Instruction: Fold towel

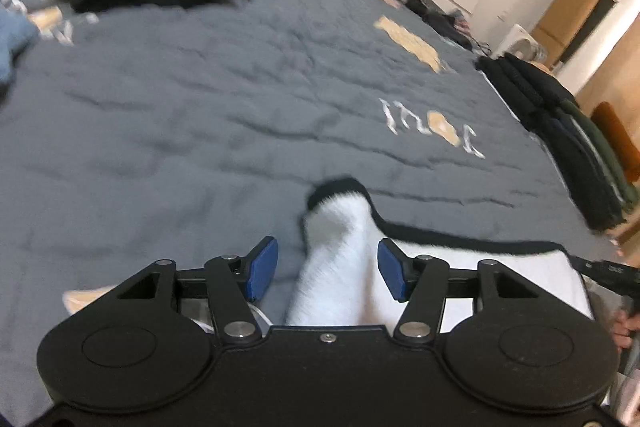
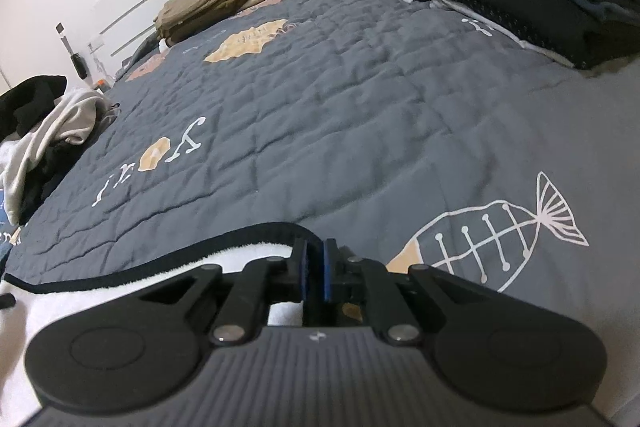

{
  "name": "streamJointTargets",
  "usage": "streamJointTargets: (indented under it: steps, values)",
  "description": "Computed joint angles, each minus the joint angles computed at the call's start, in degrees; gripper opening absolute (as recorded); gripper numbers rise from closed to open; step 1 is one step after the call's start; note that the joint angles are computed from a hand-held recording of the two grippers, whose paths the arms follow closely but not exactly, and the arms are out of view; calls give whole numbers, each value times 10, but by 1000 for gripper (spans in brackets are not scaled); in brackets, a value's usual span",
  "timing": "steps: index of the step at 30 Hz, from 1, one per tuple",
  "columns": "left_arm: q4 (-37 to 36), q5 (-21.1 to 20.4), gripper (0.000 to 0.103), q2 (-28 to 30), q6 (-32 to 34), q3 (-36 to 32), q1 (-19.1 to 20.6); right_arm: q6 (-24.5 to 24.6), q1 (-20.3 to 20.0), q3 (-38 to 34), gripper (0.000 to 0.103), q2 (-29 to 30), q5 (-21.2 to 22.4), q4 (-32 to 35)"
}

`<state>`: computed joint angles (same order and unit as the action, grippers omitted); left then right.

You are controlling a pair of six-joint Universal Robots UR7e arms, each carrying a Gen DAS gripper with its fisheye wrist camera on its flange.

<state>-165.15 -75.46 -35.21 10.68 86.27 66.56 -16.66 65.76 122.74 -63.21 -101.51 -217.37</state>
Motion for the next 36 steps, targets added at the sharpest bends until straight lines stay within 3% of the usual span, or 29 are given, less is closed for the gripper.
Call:
streamJointTargets:
  steps: [1,2,4,7,8,11,12,14,16,18,24,26,29,32,36]
  values:
    - [-2,1,20,2,9,1,-1,-1,0,0,6,1,-1,-1]
    - [-10,4,10,5,18,3,-2,-2,1,-1,6,2,-2,-2]
    - [-74,20,6,8,39,18,-9,-9,1,-1,6,6,-2,-8]
    - [-184,41,6,14,92,39,-22,-27,4,-2,6,17,-5,-25]
    - [-203,53,11,16,100,40,-27,-34,7,-3,6,21,-10,-30]
    - [-160,125,31,22,75,23,-36,-46,13,-7,6,30,-24,-39]
    - [-163,135,32,22,65,21,-33,-45,13,-7,6,30,-25,-38]
    - [-144,105,32,10,19,19,-18,-38,10,-5,6,25,-20,-33]
    - [-83,45,37,-5,-34,8,1,-34,9,-5,6,23,-18,-32]
    - [-67,26,42,-3,-52,-2,9,-30,9,-6,6,24,-18,-33]
    - [-31,-13,39,23,-76,-37,24,-27,12,-5,3,27,-25,-52]
    - [-38,-13,8,28,-57,-37,22,-26,14,-8,0,32,-45,-67]
    - [-97,2,5,30,-7,-17,13,-3,5,-5,0,20,-35,-47]
    - [-148,33,5,36,44,-1,0,-9,3,-4,0,16,-28,-43]
    - [-157,66,9,41,69,2,-10,-12,2,6,2,-6,13,-15]
